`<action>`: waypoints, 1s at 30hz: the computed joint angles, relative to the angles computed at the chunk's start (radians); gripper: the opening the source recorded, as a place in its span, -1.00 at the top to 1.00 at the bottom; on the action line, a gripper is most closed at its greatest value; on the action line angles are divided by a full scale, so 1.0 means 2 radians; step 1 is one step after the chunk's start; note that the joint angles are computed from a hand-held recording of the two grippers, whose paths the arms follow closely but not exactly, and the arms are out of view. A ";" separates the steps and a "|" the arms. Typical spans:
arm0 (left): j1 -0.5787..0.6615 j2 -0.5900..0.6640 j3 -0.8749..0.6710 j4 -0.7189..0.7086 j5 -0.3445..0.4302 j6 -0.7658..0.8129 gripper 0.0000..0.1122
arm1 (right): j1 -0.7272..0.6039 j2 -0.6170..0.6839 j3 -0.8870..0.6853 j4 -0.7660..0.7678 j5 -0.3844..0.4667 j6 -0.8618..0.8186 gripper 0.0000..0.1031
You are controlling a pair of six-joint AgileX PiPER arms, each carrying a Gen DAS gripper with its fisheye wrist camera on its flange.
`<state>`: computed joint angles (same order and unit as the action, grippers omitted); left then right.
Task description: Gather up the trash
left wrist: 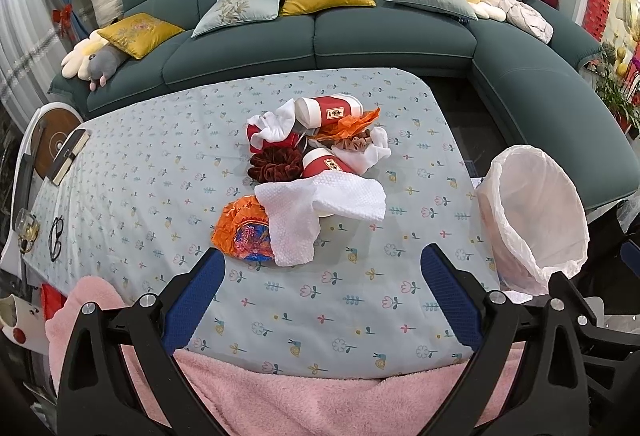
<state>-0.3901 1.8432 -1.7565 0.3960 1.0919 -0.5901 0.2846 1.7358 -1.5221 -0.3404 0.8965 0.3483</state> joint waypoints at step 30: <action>0.035 -0.018 0.042 -0.039 -0.063 0.030 -0.67 | 0.009 0.013 -0.016 -0.017 -0.004 0.036 -0.85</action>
